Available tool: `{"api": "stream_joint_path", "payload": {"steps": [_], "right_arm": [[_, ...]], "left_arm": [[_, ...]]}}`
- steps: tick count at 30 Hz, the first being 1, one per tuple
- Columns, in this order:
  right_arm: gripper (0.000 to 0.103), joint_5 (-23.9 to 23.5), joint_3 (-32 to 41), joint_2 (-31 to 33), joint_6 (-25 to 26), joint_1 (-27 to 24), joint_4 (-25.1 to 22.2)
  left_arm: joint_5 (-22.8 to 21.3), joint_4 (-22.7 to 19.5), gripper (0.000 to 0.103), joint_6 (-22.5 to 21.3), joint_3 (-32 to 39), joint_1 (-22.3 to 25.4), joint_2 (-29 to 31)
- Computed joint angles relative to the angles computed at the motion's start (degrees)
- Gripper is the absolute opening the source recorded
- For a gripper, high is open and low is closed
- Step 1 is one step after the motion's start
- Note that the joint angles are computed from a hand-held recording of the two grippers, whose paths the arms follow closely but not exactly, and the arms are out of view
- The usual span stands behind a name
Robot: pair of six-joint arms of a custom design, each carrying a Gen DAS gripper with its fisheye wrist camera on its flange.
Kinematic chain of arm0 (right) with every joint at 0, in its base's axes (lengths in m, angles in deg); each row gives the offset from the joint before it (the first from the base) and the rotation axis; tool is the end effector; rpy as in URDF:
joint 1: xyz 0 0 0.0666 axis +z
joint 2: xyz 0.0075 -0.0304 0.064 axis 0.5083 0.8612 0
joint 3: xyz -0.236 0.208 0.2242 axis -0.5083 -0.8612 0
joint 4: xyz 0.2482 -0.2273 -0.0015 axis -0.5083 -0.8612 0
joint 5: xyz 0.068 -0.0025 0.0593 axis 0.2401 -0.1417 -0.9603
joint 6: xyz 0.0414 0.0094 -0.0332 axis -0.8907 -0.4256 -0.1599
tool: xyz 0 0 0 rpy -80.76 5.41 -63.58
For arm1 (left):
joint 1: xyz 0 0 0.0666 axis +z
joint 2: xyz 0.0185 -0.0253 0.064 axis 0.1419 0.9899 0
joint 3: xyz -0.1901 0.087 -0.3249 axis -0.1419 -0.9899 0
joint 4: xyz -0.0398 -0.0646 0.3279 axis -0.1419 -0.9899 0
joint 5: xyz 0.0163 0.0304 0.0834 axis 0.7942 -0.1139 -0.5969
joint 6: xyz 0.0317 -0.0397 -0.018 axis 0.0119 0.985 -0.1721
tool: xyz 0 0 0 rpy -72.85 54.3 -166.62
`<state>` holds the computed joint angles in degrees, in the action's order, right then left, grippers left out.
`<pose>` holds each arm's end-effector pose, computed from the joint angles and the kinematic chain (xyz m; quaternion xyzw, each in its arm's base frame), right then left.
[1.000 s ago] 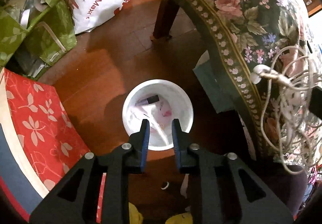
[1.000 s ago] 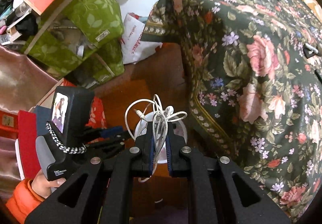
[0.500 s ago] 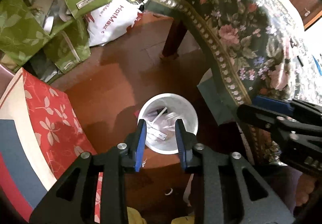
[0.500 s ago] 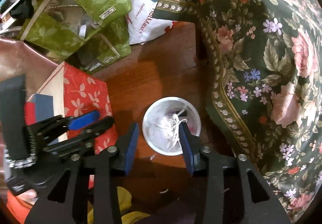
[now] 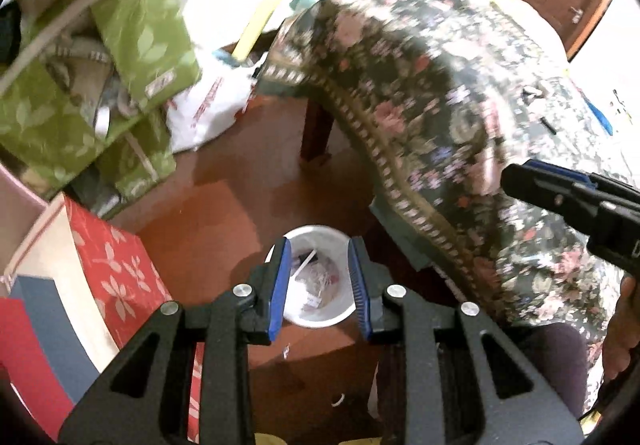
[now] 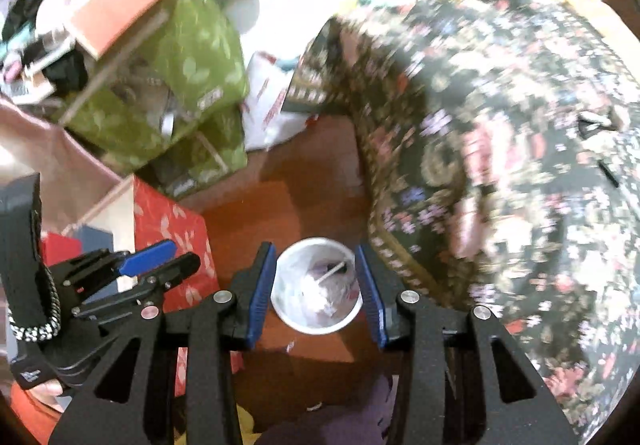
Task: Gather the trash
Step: 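Return both tools to the bed items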
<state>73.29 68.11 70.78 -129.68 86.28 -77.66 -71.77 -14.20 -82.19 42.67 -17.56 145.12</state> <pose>0.2953 0.4129 0.3822 0.0591 0.9611 0.1016 0.2499 0.3373 -0.1670 0.3728 0.1864 0.9537 -0.1089 0.2093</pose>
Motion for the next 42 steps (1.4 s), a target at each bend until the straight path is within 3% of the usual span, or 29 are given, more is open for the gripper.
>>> {"api": "stream_joint_path", "payload": {"steps": [9, 15, 20, 28, 32, 33, 36, 42], "right_arm": [[0.037, 11.3, -3.6, -9.0, -4.7, 1.9, -3.3], [0.037, 16.9, -7.8, -15.6, -7.2, 1.8, -7.6], [0.037, 18.8, -12.9, -21.4, -9.6, 0.5, -10.3], [0.037, 16.6, -22.7, -29.5, -9.7, -5.1, -11.6], [0.038, 12.7, -29.0, -33.1, -3.7, -10.3, -8.1], [0.042, 11.9, -29.6, -33.4, -2.4, -11.4, -7.7], [0.048, 9.6, -32.7, -33.9, 3.4, -16.0, -5.0], [0.048, 4.3, -36.0, -30.4, 16.8, -25.7, 2.0]], "left_arm": [[-2.0, 0.9, 0.032, 2.0, 6.9, -7.9, -1.4], [-4.3, 1.5, 0.034, 2.8, 13.2, -14.7, 1.9], [-5.1, 1.9, 0.036, 4.0, 18.7, -19.7, 6.6], [-4.7, 1.1, 0.037, 4.8, 28.4, -25.3, 17.0], [-3.6, 0.5, 0.037, 5.2, 32.2, -26.1, 21.7], [-3.3, 0.4, 0.037, 5.4, 33.1, -26.3, 22.9], [-2.1, -0.1, 0.045, 6.0, 35.8, -26.5, 26.4], [-2.4, -1.3, 0.047, 5.9, 40.7, -26.9, 32.6]]}}
